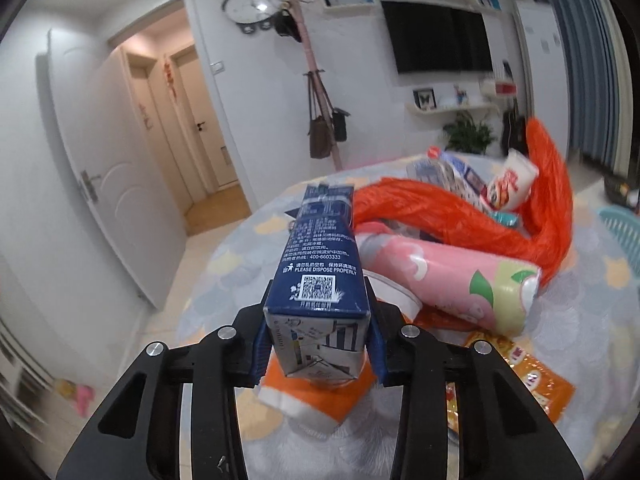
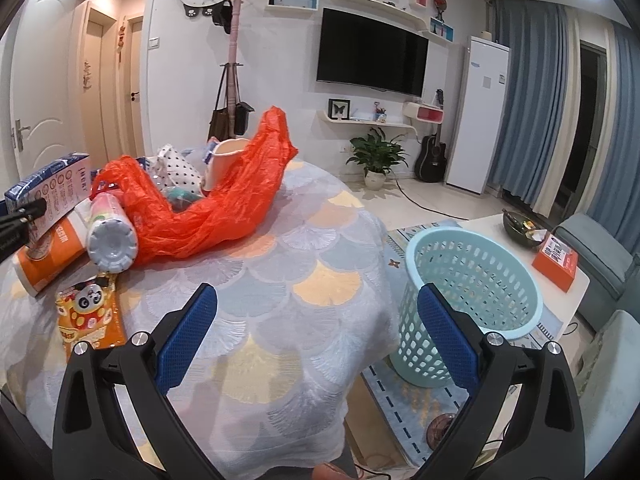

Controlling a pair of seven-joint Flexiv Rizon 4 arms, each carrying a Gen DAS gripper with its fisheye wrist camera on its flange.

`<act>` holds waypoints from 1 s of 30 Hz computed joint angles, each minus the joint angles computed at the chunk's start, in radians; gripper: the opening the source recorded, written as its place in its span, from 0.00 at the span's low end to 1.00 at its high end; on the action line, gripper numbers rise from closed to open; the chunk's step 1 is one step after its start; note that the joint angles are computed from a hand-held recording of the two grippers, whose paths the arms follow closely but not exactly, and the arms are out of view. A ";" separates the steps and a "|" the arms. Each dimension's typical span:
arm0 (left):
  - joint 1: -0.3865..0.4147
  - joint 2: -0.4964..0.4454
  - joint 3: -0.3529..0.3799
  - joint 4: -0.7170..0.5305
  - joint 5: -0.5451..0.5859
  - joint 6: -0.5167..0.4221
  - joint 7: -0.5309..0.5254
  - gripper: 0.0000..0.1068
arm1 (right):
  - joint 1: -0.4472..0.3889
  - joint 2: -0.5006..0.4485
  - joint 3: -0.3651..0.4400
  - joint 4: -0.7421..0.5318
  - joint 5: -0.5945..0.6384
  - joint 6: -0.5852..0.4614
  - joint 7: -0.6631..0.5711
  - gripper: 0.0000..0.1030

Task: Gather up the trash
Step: 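Grasp the white-blue milk carton with the left gripper and lift it, then grasp the pink-white plastic cup with the right gripper while the left holds the carton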

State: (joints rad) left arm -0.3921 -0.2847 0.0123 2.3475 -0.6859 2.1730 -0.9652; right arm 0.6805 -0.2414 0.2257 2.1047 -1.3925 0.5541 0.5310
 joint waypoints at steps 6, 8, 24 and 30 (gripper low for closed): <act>0.171 0.074 -0.038 0.068 0.290 -0.042 -0.262 0.35 | 0.005 -0.018 -0.005 -0.025 -0.020 0.023 -0.009 0.93; 0.191 0.084 -0.029 0.083 0.340 -0.040 -0.306 0.35 | 0.006 -0.025 -0.008 -0.035 -0.030 0.040 -0.007 0.93; 0.276 0.123 -0.016 0.125 0.546 -0.073 -0.481 0.35 | -0.073 -0.193 -0.100 -0.246 -0.157 0.538 -0.105 0.93; 0.273 0.112 -0.017 0.125 0.564 -0.075 -0.501 0.35 | -0.039 -0.262 -0.140 -0.336 -0.066 0.589 -0.253 0.93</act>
State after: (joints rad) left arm -0.1190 -0.1728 -0.0050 2.4724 -0.1220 2.0976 -1.4658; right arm 0.6417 -0.5035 0.0857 1.7687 -1.4585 1.1429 0.2781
